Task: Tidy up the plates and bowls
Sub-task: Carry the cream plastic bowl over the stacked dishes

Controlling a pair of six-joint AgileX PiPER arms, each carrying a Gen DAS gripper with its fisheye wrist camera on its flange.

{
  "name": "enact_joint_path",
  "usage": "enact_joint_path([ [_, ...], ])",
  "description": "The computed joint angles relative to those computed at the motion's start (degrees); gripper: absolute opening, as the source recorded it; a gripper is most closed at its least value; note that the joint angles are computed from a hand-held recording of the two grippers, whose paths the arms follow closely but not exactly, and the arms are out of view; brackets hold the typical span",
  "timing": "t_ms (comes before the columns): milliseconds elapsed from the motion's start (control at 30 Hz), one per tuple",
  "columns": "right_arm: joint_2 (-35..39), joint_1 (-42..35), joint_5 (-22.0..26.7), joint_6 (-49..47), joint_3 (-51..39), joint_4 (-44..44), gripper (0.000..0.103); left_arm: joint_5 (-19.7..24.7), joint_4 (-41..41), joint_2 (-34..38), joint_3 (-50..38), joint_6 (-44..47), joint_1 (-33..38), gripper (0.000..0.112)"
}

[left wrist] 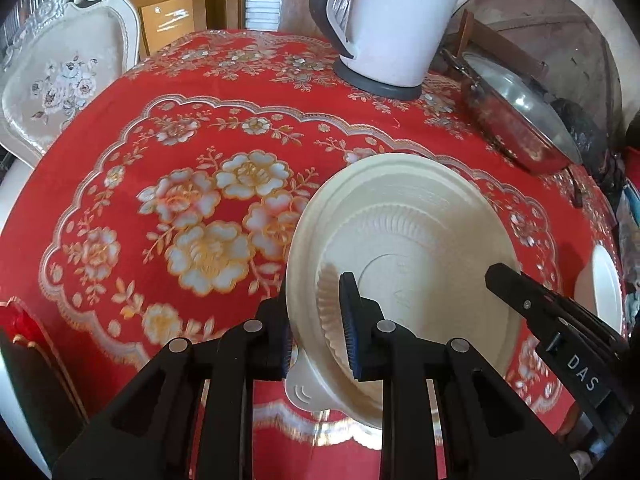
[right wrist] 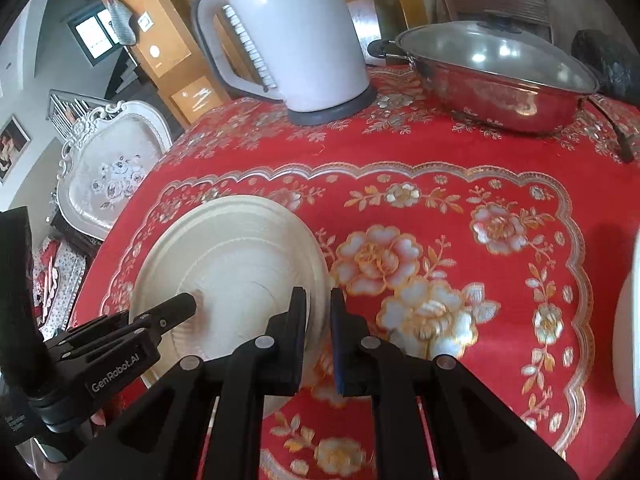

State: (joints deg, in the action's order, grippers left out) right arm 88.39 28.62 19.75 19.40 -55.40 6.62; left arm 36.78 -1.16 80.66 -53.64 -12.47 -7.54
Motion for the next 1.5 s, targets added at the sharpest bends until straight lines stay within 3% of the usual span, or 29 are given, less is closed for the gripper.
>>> enact_joint_path([
  [600, -10.28, 9.65, 0.70, 25.05, 9.68, -19.56, 0.010, 2.94, 3.69, -17.35, 11.89, -3.94, -2.99, 0.021],
  [800, -14.06, 13.95, 3.07, 36.58, 12.34, -29.33, 0.010, 4.84, 4.83, -22.29, 14.25, -5.97, -5.28, 0.021],
  [1200, -18.36, 21.79, 7.54, 49.48, 13.22, -39.86, 0.010, 10.53, 9.07, -31.22, 15.91, -9.96, -7.10, 0.021],
  [1500, -16.39, 29.01, 11.66, 55.57, 9.08, -45.42, 0.010, 14.21, 2.21, -37.34, 15.16, 2.56, 4.87, 0.021],
])
